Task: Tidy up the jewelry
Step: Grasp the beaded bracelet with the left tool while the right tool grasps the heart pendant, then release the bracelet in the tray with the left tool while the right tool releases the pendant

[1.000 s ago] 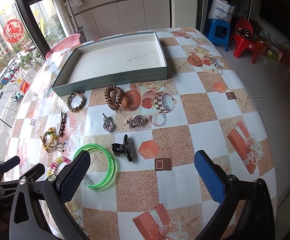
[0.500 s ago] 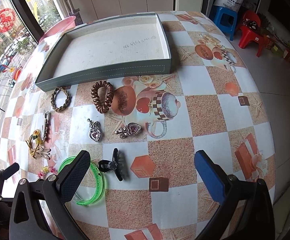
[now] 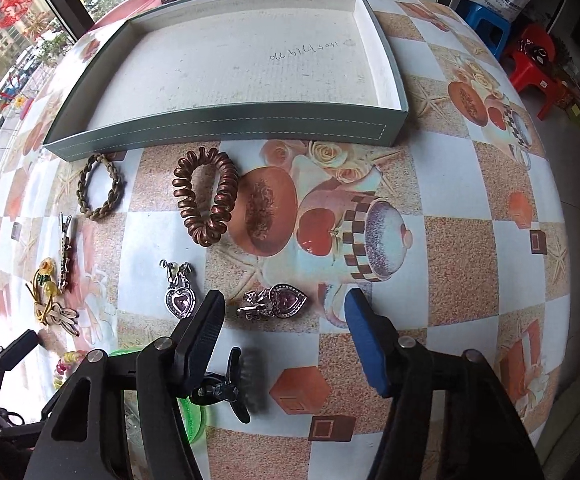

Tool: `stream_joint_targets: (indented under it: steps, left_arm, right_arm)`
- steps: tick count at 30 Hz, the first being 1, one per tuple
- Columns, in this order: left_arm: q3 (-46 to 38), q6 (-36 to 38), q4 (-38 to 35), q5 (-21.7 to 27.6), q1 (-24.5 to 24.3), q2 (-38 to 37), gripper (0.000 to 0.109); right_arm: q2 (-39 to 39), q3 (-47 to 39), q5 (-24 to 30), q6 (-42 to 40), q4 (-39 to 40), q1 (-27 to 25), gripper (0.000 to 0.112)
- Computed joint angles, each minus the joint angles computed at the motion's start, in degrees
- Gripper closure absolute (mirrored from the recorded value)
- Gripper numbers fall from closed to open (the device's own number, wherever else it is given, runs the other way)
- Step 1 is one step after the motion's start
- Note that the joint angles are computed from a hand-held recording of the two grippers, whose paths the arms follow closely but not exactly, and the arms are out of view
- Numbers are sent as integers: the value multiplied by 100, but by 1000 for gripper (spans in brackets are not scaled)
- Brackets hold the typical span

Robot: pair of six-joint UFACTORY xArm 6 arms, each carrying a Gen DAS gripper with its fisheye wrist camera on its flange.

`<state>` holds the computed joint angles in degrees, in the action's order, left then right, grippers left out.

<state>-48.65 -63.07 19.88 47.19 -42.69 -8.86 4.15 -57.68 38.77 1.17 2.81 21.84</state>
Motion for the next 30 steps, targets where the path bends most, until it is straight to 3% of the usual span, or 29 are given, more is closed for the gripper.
stream_joint_targets:
  steps: [3, 6, 8, 12, 17, 25, 30]
  left_arm:
    - [-79, 173, -56, -30, -49, 50, 46]
    - [-229, 375, -74, -49, -123, 163, 75]
    - [-261, 446, -82, -70, -128, 205, 87]
    - [218, 511, -646, -729, 142, -158, 87]
    - [580, 580, -1013, -1048, 315, -532, 87]
    - [532, 696, -998, -889, 427, -973, 87]
    - [95, 937, -940, -849, 606, -843, 87]
  right_arm:
    - [19, -15, 14, 155, -287, 85, 54]
    - [-40, 37, -16, 185, -307, 129, 77]
    - [-16, 14, -25, 319, -364, 158, 77]
    - [-66, 59, -38, 327, -197, 124, 77]
    - [-217, 164, 13, 82, 526, -104, 77]
    - [-584, 211, 257, -420, 1122, -443, 77]
    - [-575, -184, 531, -661, 1432, -580, 77]
